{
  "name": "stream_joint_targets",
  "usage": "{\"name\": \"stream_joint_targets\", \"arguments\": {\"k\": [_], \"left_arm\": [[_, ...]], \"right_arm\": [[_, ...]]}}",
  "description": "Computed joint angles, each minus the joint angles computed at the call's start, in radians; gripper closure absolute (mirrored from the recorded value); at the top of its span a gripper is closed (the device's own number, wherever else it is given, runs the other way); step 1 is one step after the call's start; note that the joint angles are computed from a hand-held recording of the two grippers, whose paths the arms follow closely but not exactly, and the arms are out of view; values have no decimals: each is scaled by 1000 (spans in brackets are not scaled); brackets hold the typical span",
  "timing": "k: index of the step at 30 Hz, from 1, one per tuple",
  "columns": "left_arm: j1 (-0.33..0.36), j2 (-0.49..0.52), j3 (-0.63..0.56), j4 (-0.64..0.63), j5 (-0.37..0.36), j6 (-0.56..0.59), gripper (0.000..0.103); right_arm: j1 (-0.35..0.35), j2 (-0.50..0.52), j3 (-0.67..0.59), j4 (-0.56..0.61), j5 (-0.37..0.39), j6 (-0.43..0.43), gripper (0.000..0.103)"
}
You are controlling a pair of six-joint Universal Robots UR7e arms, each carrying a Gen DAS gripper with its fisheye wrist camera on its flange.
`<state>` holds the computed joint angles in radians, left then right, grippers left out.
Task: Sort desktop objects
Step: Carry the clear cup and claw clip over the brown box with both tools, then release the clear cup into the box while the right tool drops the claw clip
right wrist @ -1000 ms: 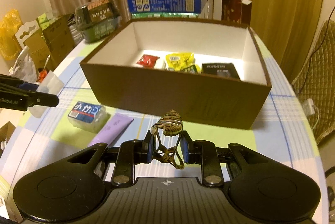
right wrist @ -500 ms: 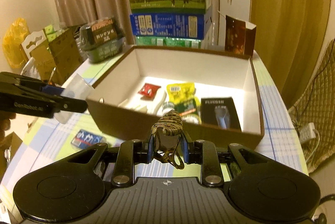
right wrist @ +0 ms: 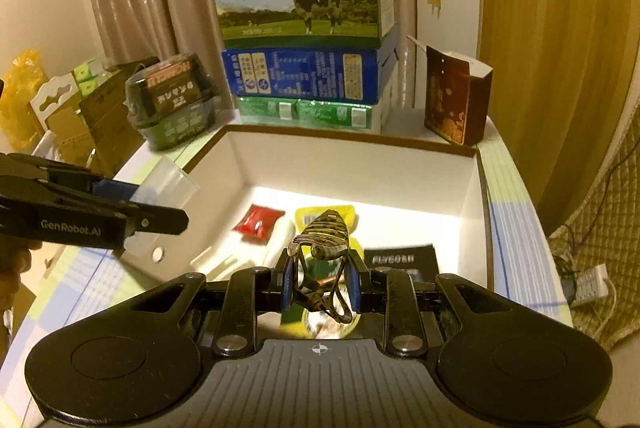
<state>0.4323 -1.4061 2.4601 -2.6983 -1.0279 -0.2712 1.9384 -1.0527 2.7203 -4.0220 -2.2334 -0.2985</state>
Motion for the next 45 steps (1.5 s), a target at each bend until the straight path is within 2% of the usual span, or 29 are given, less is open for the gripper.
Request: {"name": "stream_joint_targets", "arguments": {"k": [15, 25, 31, 39, 43, 45], "left_arm": [[135, 268, -165, -74, 14, 85, 55], [211, 407, -275, -68, 27, 124, 55], [253, 481, -343, -34, 39, 114, 55], [286, 530, -386, -6, 56, 80, 55], [288, 534, -384, -19, 61, 83, 42], [288, 536, -385, -24, 66, 87, 42]], "right_arm": [[-208, -27, -139, 166, 113, -164, 80], [-315, -21, -223, 283, 140, -261, 80], [-353, -5, -261, 323, 142, -288, 80], [-381, 8, -288, 349, 151, -290, 80], [-388, 12, -301, 363, 156, -279, 80], [-391, 14, -307, 369, 158, -274, 80]]}}
